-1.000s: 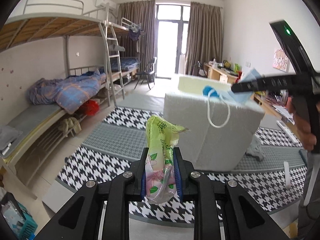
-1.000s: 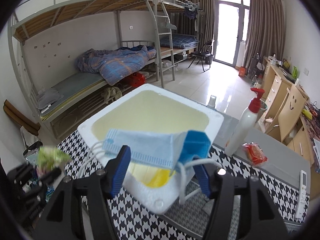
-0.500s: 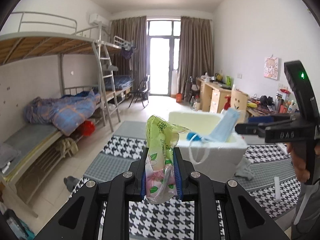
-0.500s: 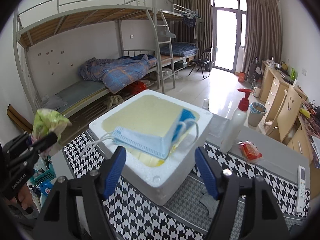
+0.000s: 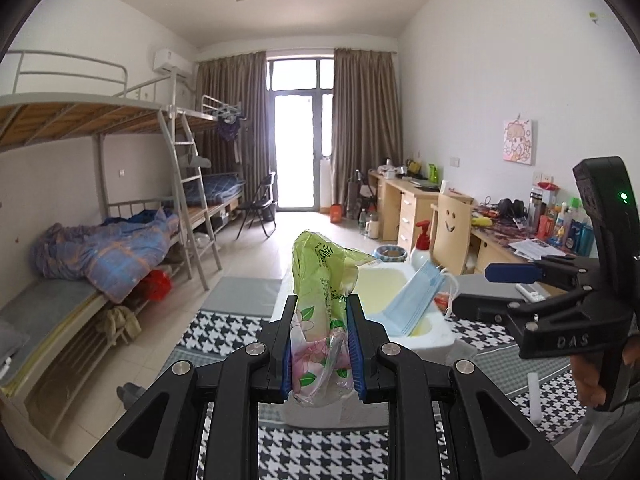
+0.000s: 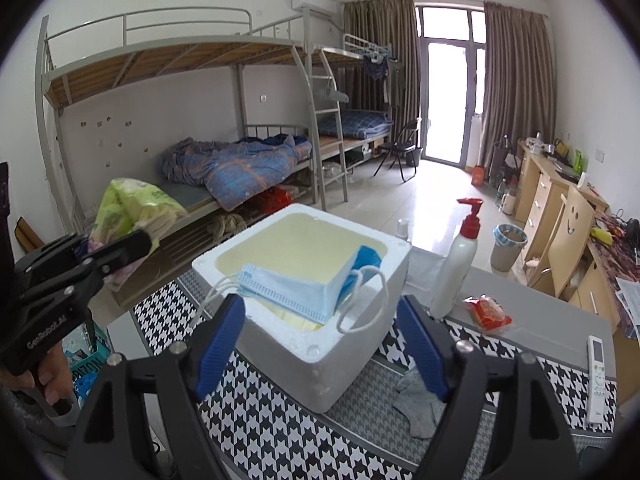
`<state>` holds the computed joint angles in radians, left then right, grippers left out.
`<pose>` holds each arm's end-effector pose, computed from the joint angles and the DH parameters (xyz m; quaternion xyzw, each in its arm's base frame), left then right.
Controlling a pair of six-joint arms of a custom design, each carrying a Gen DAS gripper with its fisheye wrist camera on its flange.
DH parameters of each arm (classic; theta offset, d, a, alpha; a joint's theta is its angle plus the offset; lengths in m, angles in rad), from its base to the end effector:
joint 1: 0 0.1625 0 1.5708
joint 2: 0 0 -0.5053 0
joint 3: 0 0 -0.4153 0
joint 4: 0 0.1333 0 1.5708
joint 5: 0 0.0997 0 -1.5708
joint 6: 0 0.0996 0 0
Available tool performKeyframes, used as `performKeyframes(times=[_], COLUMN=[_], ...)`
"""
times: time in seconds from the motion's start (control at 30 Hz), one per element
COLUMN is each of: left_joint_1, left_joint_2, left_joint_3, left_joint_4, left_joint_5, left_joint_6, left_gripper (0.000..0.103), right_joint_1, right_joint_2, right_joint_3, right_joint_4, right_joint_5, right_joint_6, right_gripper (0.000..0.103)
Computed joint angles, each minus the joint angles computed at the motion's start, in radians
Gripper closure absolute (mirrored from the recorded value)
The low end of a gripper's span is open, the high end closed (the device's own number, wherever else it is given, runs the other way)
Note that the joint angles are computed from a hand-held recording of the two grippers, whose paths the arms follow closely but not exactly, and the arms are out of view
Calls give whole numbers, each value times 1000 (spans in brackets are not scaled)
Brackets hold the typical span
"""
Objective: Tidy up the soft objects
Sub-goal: 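Lower the blue mask into the foam box and open the right gripper, then carry the snack bag over the foam box and open the left gripper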
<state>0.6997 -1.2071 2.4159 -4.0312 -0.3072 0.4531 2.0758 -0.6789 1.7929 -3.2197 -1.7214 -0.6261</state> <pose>-0.1489 -0.4236 0.3316 0.1292 0.7285 -0.5617 0.3702 0.4483 -0.5662 0.0732 0.4986 -0.8226 0.2587 0.0884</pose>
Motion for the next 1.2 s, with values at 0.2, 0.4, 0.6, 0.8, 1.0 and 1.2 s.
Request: performKeyframes(times=[0.2, 0.4, 0.6, 0.8, 1.0, 1.2], left_joint_1=[17, 37, 55, 80, 106, 129], left_joint_2=[3, -1, -3, 4, 2, 2], left_joint_3=[-16, -32, -46, -72, -89, -111], left_joint_4=[42, 92, 127, 167, 210, 259], left_joint_5=[-34, -65, -103, -143, -175, -205], left_joint_6=[-16, -36, -39, -46, -62, -74], left_gripper=[79, 79, 79, 79, 79, 79], right_joint_1=[-2, -10, -21, -34, -38, -44], right_joint_2=[7, -2, -15, -28, -40, -37], right_joint_3=[23, 56, 84, 118, 129, 136], right_joint_4=[-95, -152, -198, -257, -274, -298], right_joint_5=[-3, 2, -8, -22, -40, -74], right_joint_6=[-30, -48, -34, -21, -4, 2], right_gripper=[6, 6, 6, 6, 6, 6])
